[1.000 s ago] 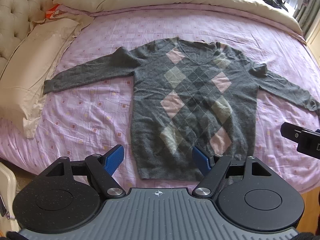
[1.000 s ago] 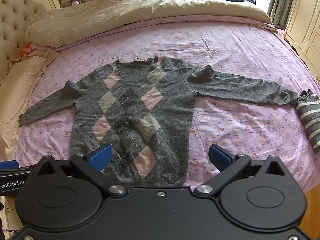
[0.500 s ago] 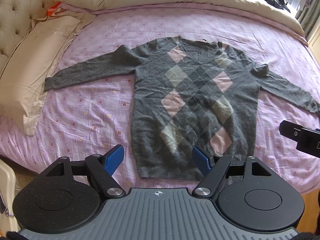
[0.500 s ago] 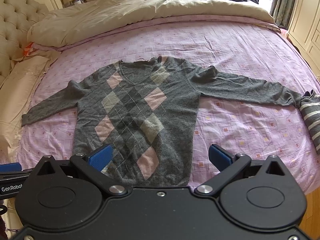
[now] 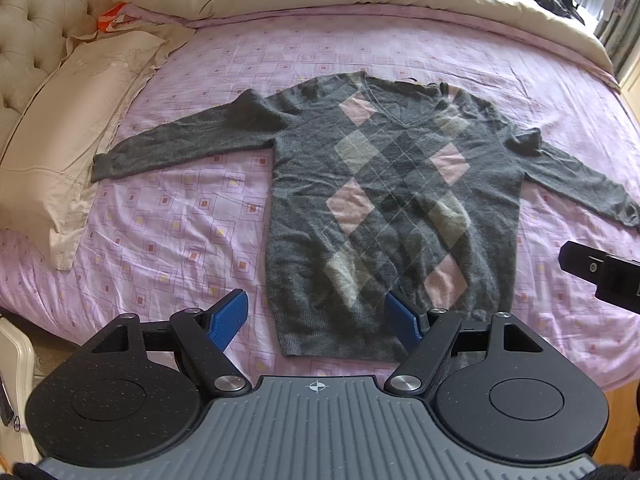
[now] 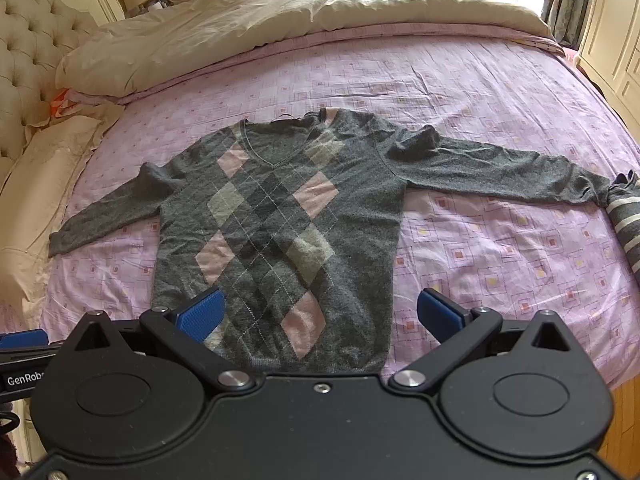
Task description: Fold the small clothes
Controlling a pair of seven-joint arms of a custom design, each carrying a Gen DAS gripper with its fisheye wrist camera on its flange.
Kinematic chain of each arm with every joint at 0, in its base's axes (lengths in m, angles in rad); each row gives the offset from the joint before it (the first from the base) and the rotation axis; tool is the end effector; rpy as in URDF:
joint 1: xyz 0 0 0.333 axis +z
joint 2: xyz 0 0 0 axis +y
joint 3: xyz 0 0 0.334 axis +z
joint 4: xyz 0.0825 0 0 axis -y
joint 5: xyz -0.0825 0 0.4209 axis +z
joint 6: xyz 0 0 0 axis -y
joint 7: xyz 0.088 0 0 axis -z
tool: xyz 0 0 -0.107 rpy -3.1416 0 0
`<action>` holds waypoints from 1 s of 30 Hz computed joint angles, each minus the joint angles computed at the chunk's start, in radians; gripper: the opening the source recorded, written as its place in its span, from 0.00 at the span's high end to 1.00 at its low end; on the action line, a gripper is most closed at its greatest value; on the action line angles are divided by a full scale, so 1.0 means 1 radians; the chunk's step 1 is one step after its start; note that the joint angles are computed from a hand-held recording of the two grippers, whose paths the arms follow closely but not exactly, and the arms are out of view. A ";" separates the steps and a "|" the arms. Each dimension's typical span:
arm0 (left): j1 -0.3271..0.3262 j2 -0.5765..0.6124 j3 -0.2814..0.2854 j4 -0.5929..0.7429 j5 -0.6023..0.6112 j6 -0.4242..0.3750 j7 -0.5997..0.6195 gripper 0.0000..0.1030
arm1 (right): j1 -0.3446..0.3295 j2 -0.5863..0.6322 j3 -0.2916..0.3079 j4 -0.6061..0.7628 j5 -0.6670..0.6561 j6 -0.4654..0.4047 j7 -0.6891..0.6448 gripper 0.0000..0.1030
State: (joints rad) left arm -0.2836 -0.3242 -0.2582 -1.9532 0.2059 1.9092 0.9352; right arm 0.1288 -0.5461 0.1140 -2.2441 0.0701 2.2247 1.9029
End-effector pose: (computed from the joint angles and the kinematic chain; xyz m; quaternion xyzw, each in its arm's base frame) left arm 0.4383 -0.2692 0.6518 -0.7120 0.6750 -0.1019 0.1646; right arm 0.4396 0.1221 0.6395 -0.6416 0.7219 -0.1222 0.2284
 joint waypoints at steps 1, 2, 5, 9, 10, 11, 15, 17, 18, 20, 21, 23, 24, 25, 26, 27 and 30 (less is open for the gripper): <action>0.000 0.000 0.000 -0.001 0.000 0.000 0.000 0.28 | 0.000 0.000 0.001 0.000 -0.001 0.000 0.001 0.01; 0.000 -0.001 0.000 -0.001 0.000 0.001 0.000 0.28 | 0.000 -0.001 0.002 -0.001 -0.001 0.001 0.002 0.01; -0.001 0.001 0.001 0.001 -0.001 -0.001 0.002 0.28 | 0.002 0.001 0.000 -0.003 0.002 0.000 0.002 0.01; 0.000 0.011 -0.001 0.010 -0.003 -0.006 0.000 0.28 | 0.002 0.006 0.001 -0.001 0.001 0.002 0.004 0.01; 0.000 0.015 -0.001 0.013 -0.003 -0.007 0.000 0.28 | 0.002 0.007 0.000 -0.001 0.001 0.001 0.003 0.01; 0.000 0.018 0.000 0.017 -0.004 -0.009 0.001 0.28 | 0.002 0.007 0.001 -0.001 0.001 0.002 0.005 0.01; 0.001 0.039 0.002 0.036 -0.005 -0.017 0.009 0.28 | 0.004 0.024 0.004 0.009 -0.001 -0.001 0.013 0.01; 0.002 0.051 0.003 0.045 -0.007 -0.021 0.012 0.28 | 0.006 0.048 0.002 0.030 0.002 -0.010 0.013 0.01; 0.003 0.056 0.005 0.049 -0.009 -0.023 0.015 0.28 | 0.008 0.057 0.000 0.037 0.003 -0.013 0.013 0.01; 0.004 0.066 0.007 0.058 -0.013 -0.027 0.023 0.28 | 0.012 0.072 -0.003 0.048 0.007 -0.022 0.014 0.01; 0.005 0.073 0.009 0.063 -0.015 -0.031 0.028 0.28 | 0.014 0.081 -0.006 0.055 0.010 -0.027 0.012 0.01; 0.008 0.086 0.012 0.074 -0.021 -0.037 0.038 0.28 | 0.017 0.103 -0.012 0.075 0.016 -0.039 0.010 0.01; 0.009 0.094 0.014 0.081 -0.026 -0.039 0.044 0.28 | 0.017 0.115 -0.015 0.086 0.017 -0.046 0.009 0.01; 0.010 0.102 0.016 0.086 -0.030 -0.041 0.050 0.28 | 0.018 0.124 -0.016 0.093 0.019 -0.049 0.011 0.01; 0.012 0.112 0.017 0.094 -0.034 -0.044 0.056 0.28 | 0.018 0.135 -0.018 0.102 0.020 -0.051 0.014 0.01; 0.013 0.120 0.018 0.101 -0.036 -0.047 0.062 0.28 | 0.019 0.142 -0.020 0.107 0.021 -0.051 0.016 0.01; 0.019 0.150 0.022 0.122 -0.039 -0.046 0.085 0.28 | 0.020 0.174 -0.024 0.129 0.025 -0.046 0.026 0.01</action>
